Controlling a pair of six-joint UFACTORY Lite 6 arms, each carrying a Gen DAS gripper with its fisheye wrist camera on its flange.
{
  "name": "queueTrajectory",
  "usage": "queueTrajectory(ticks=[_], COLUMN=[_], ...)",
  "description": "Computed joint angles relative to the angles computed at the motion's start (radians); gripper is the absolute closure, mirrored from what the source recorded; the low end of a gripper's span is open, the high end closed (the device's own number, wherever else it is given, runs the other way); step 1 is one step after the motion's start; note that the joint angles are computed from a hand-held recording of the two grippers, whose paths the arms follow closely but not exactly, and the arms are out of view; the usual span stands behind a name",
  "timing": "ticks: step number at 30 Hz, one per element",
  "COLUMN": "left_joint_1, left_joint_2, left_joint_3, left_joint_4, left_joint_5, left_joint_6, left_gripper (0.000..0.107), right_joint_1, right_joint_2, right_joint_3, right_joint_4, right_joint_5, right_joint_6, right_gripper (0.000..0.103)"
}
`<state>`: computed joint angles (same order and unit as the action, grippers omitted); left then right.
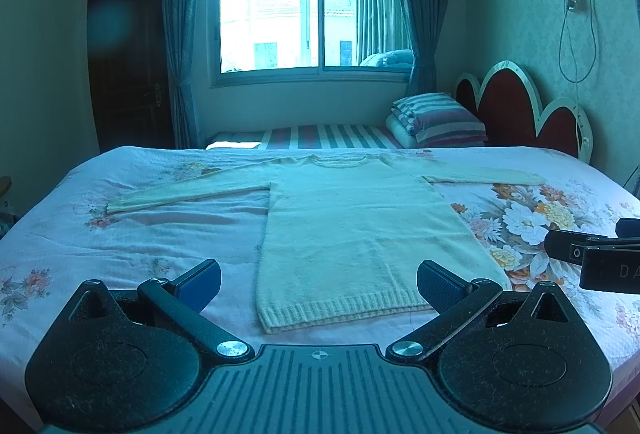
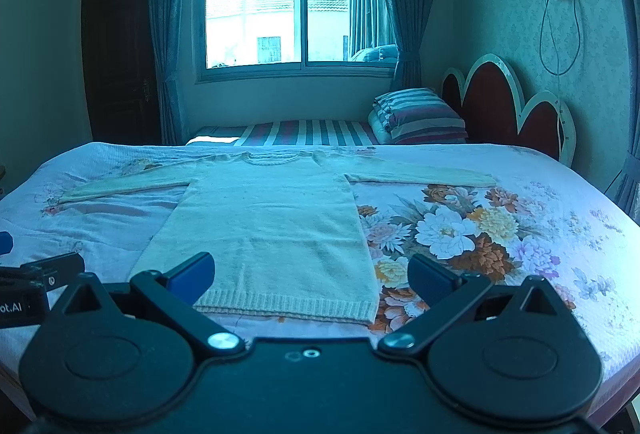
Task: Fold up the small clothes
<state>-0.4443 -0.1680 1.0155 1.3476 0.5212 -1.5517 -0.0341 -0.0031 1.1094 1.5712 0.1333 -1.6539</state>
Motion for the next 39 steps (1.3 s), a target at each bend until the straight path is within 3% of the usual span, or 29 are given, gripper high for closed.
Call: queueTrajectory(ticks=[39], left_joint_1=[0.014], left_joint_2=[0.001], left_joint_3=[-0.001], left_joint_4=[0.000], left_joint_5=[-0.012], left_joint_6=[0.001], left_gripper=[0.004], right_joint_1=[0.018], right_joint_2=[0.014], right_joint_3=[0.005], right_joint_4=[0.076], right_joint_5=[-0.023], right_joint_6=[-0.079], right_gripper=[0.000])
